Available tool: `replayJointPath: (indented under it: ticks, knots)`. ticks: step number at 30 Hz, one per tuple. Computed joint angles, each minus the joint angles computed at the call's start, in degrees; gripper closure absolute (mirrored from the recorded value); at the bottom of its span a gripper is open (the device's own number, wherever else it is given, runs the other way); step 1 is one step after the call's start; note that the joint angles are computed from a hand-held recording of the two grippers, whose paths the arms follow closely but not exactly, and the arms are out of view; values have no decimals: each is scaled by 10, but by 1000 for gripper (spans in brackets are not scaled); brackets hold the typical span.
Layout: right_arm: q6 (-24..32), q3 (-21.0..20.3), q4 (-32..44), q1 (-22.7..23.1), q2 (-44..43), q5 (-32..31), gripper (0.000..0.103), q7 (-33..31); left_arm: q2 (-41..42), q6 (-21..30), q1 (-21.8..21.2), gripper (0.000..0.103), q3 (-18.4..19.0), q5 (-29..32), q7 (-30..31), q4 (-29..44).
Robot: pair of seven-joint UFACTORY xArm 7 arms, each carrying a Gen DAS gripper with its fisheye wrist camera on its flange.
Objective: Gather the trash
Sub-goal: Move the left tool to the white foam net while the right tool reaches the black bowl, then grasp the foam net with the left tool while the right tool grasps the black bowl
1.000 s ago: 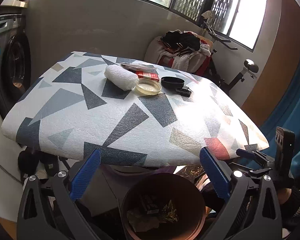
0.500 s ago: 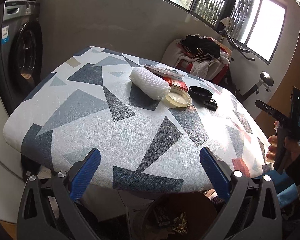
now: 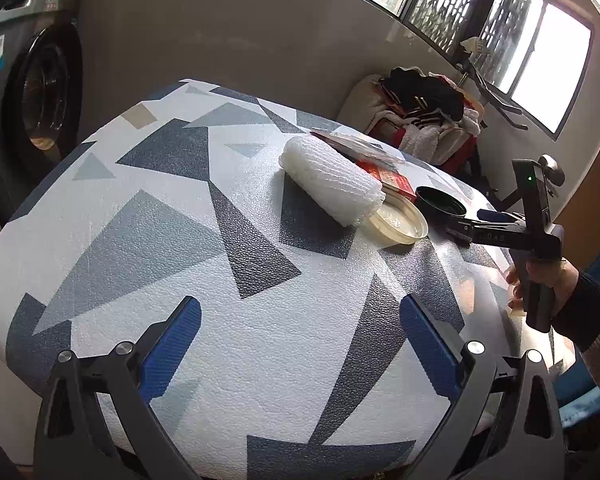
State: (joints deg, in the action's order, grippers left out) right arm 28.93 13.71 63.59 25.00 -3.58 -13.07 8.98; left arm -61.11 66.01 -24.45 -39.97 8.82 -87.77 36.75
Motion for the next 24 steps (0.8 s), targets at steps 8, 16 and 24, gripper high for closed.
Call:
replayJointPath:
  ticks: [8,16,24]
  knots:
    - [25,-7,74,19,75,-67,6,66,-6,-25,-4,6,-1,0,-19,-27]
    - [-52,-15,26,15,53,-8,13,49,-5,-50,-13,6,20,8,-21,-49]
    - [-184,-16,-52,12,4,79,14,-25,7,-172,37,6,99,34,18,-74]
